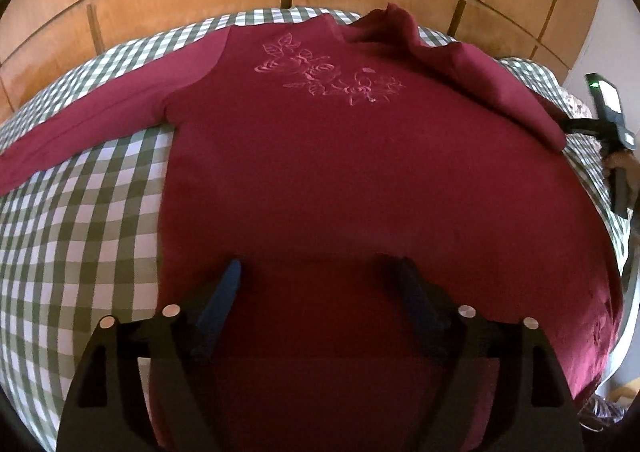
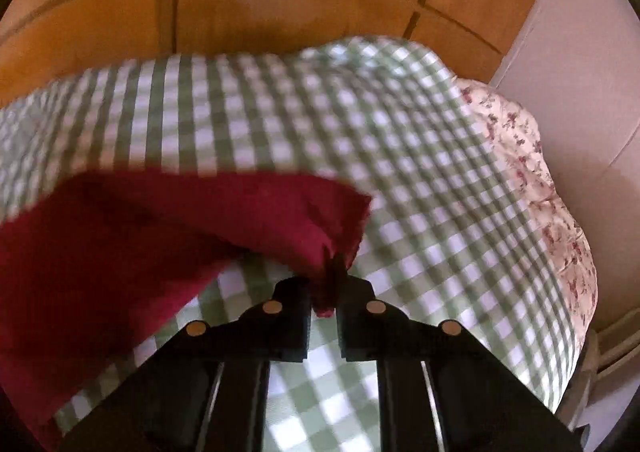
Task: Fold small clothes
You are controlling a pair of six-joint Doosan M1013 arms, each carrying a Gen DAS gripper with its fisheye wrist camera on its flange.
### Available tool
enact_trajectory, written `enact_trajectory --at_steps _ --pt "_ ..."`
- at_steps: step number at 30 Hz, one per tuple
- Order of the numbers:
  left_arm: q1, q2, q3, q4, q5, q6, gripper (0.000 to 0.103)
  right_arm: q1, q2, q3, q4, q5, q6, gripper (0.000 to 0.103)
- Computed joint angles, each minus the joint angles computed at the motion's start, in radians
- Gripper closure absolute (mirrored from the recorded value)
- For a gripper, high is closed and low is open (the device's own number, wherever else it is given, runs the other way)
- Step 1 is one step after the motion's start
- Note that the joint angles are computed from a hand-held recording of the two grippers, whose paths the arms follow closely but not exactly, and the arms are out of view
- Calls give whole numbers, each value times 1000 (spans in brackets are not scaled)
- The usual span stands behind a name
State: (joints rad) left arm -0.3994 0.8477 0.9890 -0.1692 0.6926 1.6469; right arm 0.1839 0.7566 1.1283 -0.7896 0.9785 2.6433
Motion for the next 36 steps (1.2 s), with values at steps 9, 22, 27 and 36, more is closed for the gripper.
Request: enact_trajectory --at_steps 9,22,27,36 --pt "3 6 -5 -20 -6 23 19 -10 -149 102 -121 71 34 97" --pt "2 5 -2 -12 -13 12 19 -89 -195 234 -133 71 479 15" --pt "0 1 6 -5 -23 8 18 -98 -280 391 57 -356 494 17" --pt "-2 2 2 15 -15 2 18 -165 -213 386 309 -554 582 36"
